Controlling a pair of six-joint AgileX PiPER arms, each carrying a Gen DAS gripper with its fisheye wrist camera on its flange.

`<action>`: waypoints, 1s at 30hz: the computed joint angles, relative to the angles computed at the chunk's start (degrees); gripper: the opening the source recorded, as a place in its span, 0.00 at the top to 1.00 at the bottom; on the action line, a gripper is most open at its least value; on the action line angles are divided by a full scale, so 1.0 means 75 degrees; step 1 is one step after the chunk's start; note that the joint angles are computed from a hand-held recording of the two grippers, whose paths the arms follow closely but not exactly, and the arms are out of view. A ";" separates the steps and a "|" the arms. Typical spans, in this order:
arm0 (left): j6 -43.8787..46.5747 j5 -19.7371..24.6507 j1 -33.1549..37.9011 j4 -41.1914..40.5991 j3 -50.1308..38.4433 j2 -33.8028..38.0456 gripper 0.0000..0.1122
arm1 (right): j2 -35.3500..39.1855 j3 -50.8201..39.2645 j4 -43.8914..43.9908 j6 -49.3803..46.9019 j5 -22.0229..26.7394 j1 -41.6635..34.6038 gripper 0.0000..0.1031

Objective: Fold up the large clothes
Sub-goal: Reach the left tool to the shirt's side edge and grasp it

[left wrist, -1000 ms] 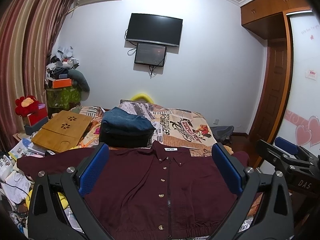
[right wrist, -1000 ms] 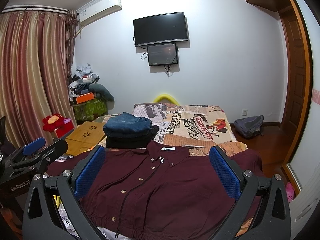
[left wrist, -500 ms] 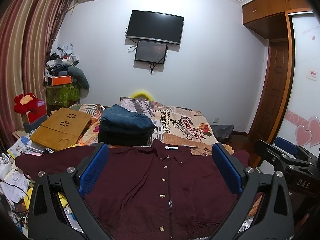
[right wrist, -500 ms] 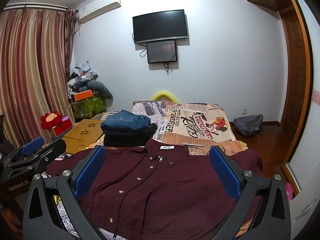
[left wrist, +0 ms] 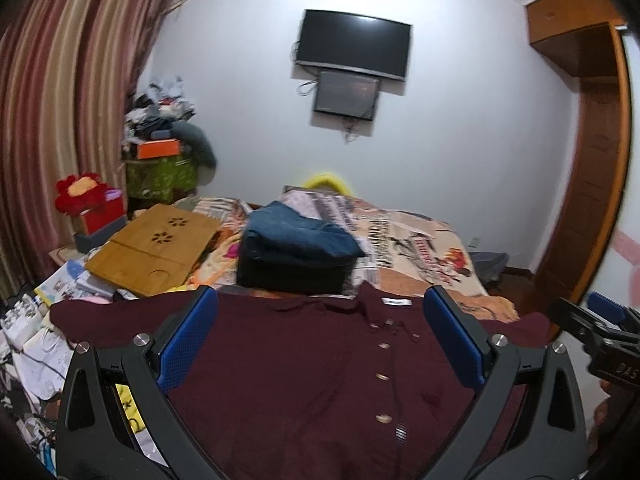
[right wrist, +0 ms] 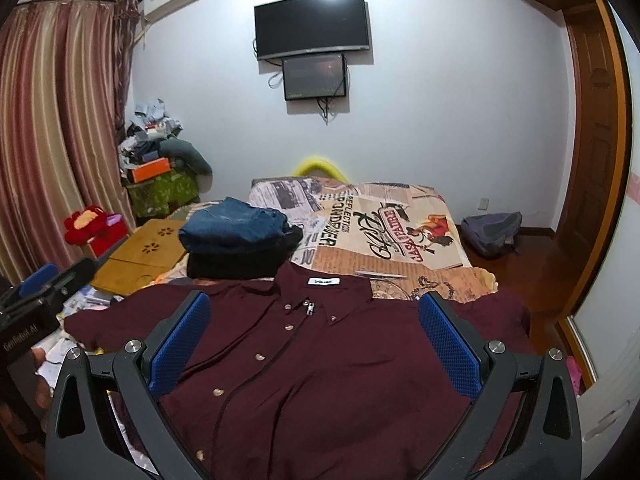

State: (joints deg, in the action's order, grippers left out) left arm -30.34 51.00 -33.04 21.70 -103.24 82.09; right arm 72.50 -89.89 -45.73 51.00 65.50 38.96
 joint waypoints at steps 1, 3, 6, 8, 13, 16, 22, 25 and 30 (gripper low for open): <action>-0.0027 0.0003 0.0132 0.0017 -0.0060 0.0100 0.08 | 0.0045 -0.0025 0.0072 -0.0051 -0.0038 -0.0100 0.00; 0.0073 0.0009 0.0501 -0.0077 -0.0265 0.0378 0.08 | 0.0204 -0.0113 0.0336 -0.0249 -0.0184 -0.0476 0.00; 0.0023 -0.0154 0.1045 0.0074 -0.0311 0.0679 0.08 | 0.0431 -0.0287 0.0619 -0.0489 -0.0217 -0.0832 0.00; -0.0328 -0.0341 0.1436 0.0427 -0.0201 0.0810 0.08 | 0.0576 -0.0351 0.0803 -0.0637 -0.0246 -0.1096 0.00; -0.0035 -0.0807 0.2777 -0.0253 -0.0083 0.1213 0.08 | 0.0902 -0.0527 0.1382 -0.1008 -0.0297 -0.1746 0.00; 0.0963 -0.0253 0.3843 -0.1744 -0.0620 0.1823 0.08 | 0.1133 -0.0664 0.1765 -0.1198 -0.0249 -0.2097 0.00; 0.2651 0.0878 0.5927 -0.5104 -0.1404 0.3214 0.08 | 0.1503 -0.0853 0.2395 -0.1508 -0.0103 -0.2607 0.00; 0.2940 0.1114 0.6511 -0.5935 -0.1409 0.3768 0.08 | 0.1665 -0.0946 0.2558 -0.1575 -0.0038 -0.2721 0.00; 0.3134 0.1415 0.7277 -0.7381 -0.1435 0.4703 0.08 | 0.1931 -0.1192 0.2887 -0.1740 0.0049 -0.2873 0.00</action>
